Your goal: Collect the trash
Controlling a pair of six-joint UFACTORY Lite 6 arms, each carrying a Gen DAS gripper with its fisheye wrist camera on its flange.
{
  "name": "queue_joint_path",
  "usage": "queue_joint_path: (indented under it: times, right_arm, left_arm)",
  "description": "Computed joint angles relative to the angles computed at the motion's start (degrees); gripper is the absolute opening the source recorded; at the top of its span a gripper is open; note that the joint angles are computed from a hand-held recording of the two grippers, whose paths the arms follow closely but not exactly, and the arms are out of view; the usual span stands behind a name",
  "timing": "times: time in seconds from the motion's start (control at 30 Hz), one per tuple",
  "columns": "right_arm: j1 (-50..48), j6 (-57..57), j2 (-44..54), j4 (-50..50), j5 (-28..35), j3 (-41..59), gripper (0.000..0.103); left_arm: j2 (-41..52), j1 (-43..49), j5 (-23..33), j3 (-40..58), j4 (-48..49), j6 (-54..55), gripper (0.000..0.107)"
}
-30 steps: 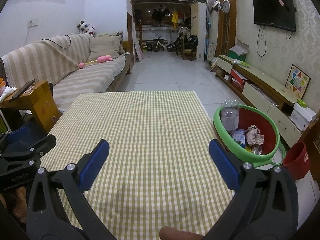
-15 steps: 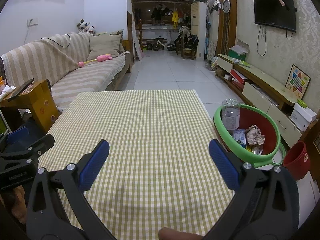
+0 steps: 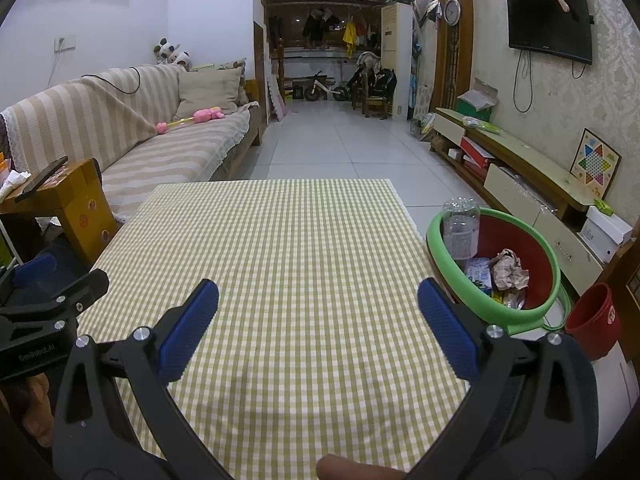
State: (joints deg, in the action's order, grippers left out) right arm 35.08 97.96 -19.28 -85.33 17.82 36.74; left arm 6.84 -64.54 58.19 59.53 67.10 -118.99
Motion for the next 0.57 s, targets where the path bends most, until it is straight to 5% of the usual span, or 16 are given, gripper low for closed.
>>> queue_joint_path:
  times: [0.57]
  right_arm:
    - [-0.86, 1.74, -0.45, -2.09, -0.61, -1.00, 0.098]
  left_arm:
    - [-0.39, 0.92, -0.07, -0.89, 0.19, 0.14, 0.095]
